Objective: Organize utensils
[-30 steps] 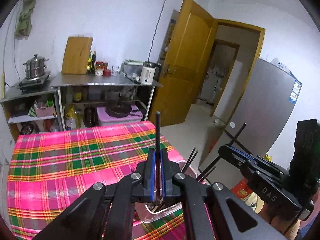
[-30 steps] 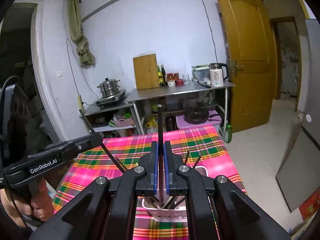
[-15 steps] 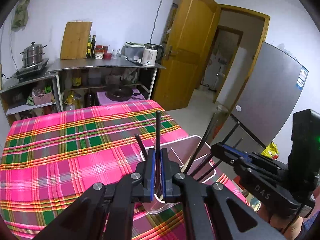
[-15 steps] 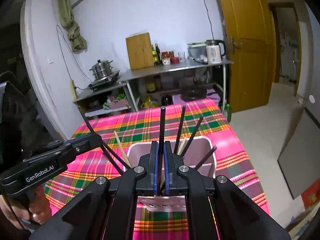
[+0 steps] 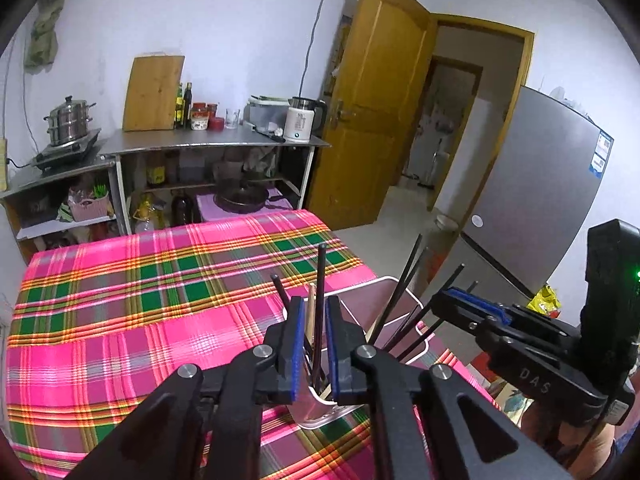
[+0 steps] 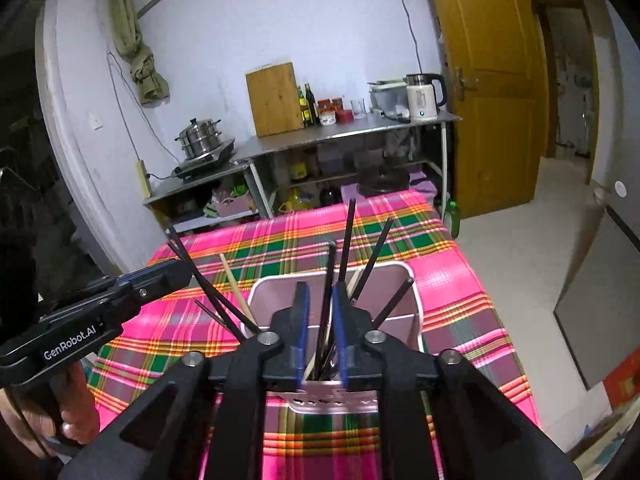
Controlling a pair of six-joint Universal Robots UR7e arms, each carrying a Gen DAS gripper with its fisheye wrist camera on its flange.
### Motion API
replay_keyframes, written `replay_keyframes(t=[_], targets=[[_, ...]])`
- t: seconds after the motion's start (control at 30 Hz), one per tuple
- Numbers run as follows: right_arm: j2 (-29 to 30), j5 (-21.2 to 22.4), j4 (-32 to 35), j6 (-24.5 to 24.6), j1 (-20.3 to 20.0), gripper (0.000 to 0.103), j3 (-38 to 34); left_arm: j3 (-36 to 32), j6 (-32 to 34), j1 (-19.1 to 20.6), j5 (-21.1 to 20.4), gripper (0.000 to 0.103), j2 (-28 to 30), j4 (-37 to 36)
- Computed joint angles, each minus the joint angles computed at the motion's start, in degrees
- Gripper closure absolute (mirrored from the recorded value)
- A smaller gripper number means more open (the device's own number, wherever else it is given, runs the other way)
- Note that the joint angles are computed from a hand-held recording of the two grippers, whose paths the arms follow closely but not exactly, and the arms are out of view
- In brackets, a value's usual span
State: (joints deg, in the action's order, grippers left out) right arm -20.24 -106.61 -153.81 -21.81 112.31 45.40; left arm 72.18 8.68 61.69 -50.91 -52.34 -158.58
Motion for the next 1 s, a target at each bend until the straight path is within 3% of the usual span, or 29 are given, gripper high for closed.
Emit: replay_keyframes(t=[0.33,0.57,1.0], targets=[[-6.66,-0.1,-7.81,-1.18,0.85,0.085,12.54,8.11,1.05,-2.34,2.58,0.09,-4.79,-5.08],[-11.18,-1.2,-13.4,-0.88,0.95,0.085,23.07,17.61,0.74,-3.42,4.09,0.087,-8.67,-9.38],[-15.89,-3.56,-23.38,-4.68,2.59,0.085,37.22,32.53,-0.99,-6.35,8.17,0.087,-13.62,-17.95]])
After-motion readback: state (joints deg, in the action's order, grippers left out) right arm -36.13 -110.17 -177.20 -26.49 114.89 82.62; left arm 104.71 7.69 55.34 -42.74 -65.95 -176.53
